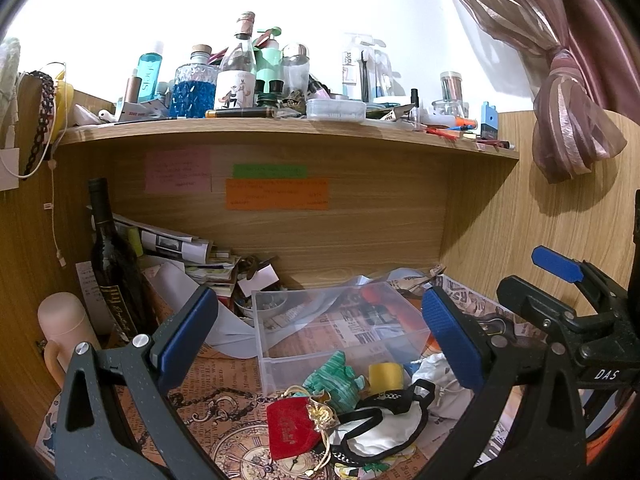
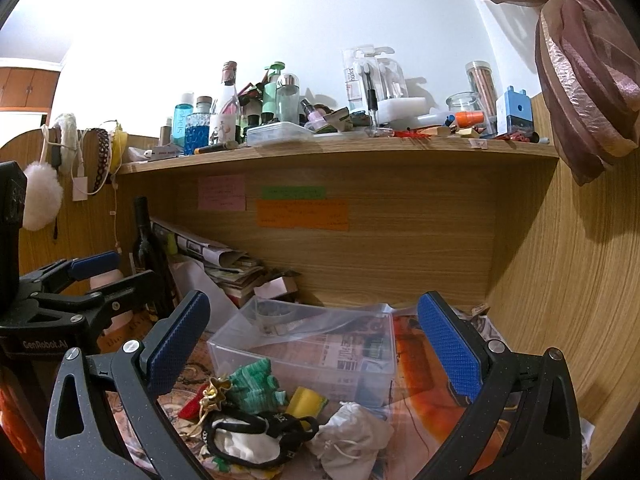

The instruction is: Organize soft objects

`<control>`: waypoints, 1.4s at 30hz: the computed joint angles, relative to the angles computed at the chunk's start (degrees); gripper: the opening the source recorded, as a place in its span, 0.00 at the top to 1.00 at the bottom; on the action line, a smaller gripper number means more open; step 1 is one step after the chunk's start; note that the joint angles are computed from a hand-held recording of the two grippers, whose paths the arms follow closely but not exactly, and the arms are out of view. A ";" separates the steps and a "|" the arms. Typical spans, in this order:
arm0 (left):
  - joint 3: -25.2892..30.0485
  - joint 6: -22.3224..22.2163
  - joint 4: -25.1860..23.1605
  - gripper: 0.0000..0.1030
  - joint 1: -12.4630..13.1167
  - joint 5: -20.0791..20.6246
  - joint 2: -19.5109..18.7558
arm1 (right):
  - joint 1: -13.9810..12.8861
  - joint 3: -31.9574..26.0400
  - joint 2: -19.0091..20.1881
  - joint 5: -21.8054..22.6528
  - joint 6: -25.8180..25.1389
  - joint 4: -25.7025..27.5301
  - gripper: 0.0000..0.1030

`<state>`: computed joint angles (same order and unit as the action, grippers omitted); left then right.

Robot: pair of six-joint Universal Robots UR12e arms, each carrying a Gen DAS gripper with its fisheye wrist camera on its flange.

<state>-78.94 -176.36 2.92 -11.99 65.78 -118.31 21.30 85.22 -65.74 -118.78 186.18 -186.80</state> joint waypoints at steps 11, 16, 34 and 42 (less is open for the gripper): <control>-0.14 -0.02 0.18 0.00 -0.04 0.16 0.01 | -0.01 0.01 -0.01 0.09 0.08 0.03 0.00; -0.14 0.00 -0.02 0.00 -0.03 0.09 0.06 | 0.00 0.03 -0.01 0.13 0.26 0.15 0.00; -0.02 6.95 -11.68 0.00 -0.47 -0.34 -1.32 | -2.04 3.60 -1.98 1.99 8.15 12.11 0.00; 1.43 5.19 -19.38 0.00 -0.21 0.02 -3.04 | -3.37 5.78 -3.28 4.91 12.97 19.58 0.00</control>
